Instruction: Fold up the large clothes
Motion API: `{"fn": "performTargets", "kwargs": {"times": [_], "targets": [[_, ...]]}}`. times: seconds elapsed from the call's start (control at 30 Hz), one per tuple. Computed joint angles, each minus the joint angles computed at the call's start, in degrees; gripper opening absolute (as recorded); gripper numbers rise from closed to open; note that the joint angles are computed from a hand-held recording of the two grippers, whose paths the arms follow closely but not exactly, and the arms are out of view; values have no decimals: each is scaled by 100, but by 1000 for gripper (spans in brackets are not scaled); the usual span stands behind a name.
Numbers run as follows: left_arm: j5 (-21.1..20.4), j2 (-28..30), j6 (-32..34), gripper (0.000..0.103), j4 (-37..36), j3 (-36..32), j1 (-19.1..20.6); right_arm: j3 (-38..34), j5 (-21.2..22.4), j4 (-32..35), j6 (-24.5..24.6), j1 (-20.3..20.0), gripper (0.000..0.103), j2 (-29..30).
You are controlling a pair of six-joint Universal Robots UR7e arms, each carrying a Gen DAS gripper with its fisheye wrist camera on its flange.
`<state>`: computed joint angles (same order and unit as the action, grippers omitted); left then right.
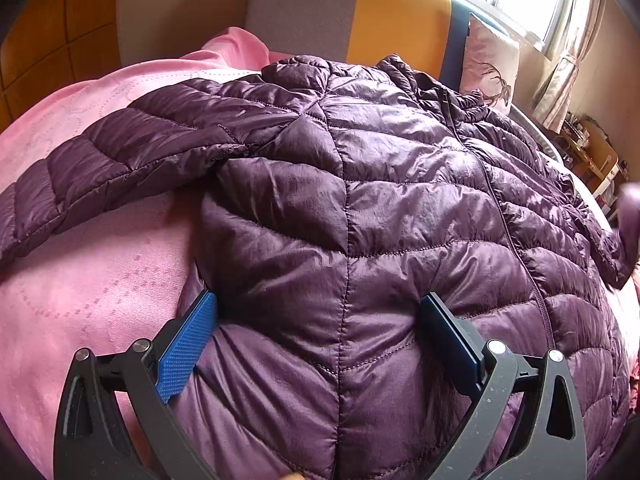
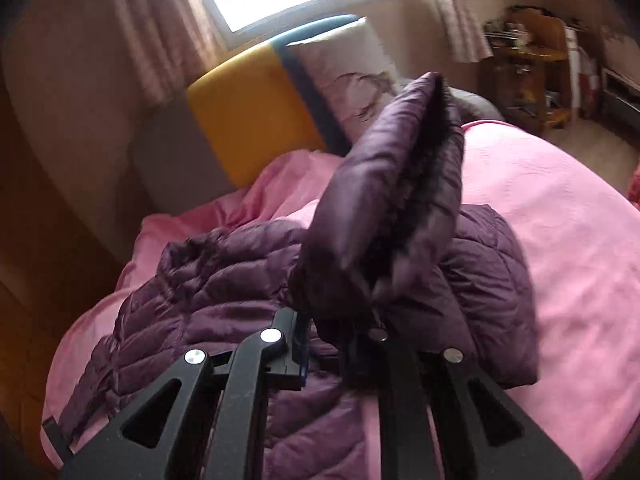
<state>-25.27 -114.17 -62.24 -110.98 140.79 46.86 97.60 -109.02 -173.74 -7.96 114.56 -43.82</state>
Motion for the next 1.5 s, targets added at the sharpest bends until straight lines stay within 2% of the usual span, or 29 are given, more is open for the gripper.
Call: {"fn": "performTargets", "kwargs": {"times": [0.17, 0.27, 0.3, 0.37, 0.5, 0.53, 0.57, 0.6, 0.67, 0.7, 0.83, 0.93, 1.0, 1.1, 1.13, 1.17, 1.23, 1.27, 1.4, 1.5], "targets": [[-122, -209, 272, 99, -374, 96, -22, -700, 236, 669, -9, 364, 10, 917], [-171, -399, 274, 90, -274, 77, -152, -973, 365, 954, -96, 492, 10, 1262], [-199, -479, 352, 90, -337, 89, -199, -1016, 428, 1034, -129, 520, 10, 1329], [-216, -650, 518, 90, -531, 117, -303, -1008, 530, 1075, -120, 561, 17, 1388], [-461, -648, 1441, 87, -1789, 122, -264, -673, 895, 838, 129, 498, 34, 1200], [-620, -498, 1844, 84, -2301, 68, -165, -516, 1055, 749, 250, 431, 53, 1082], [-748, -341, 2102, 84, -2661, 7, -71, -240, 1238, 537, 410, 359, 79, 901], [-912, -140, 2388, 84, -3082, -67, 54, -30, 1371, 333, 526, 292, 83, 753], [-1356, 371, 2951, 84, -3910, -298, 406, 376, 1540, 95, 701, 136, 83, 473], [-1713, 644, 3134, 84, -4201, -467, 644, 493, 1598, 81, 806, 41, 84, 365], [-2705, 1452, 3249, 84, -4839, -989, 1256, 949, 1629, -107, 1099, -281, 86, -65], [-2609, 1962, 3129, 87, -4786, -1302, 1399, 1223, 1719, -341, 1403, -581, 87, -292], [-2742, 2210, 3033, 88, -4708, -1471, 1551, 1319, 2036, -418, 1668, -822, 87, -370], [-2795, 2595, 3050, 87, -4729, -1687, 1693, 1374, 2478, -633, 2082, -1098, 95, -345], [-2665, 2723, 3077, 79, -4695, -1752, 1699, 1385, 2623, -755, 2202, -1171, 96, -318], [-2547, 2797, 3108, 52, -4669, -1790, 1681, 1371, 2794, -899, 2338, -1244, 98, -251], [-2441, 2910, 3113, 16, -4440, -1929, 1672, 1316, 3121, -1130, 2618, -1372, 100, -124], [-2428, 2880, 3124, 9, -4501, -1923, 1668, 1284, 3344, -1231, 2752, -1442, 101, -72], [-2330, 2534, 3394, 8, -4992, -1759, 1422, 997, 4248, -1646, 3452, -1651, 101, 327], [-2137, 2168, 3528, 8, -5094, -1646, 1183, 791, 4318, -2006, 3858, -1630, 101, 569]]}}
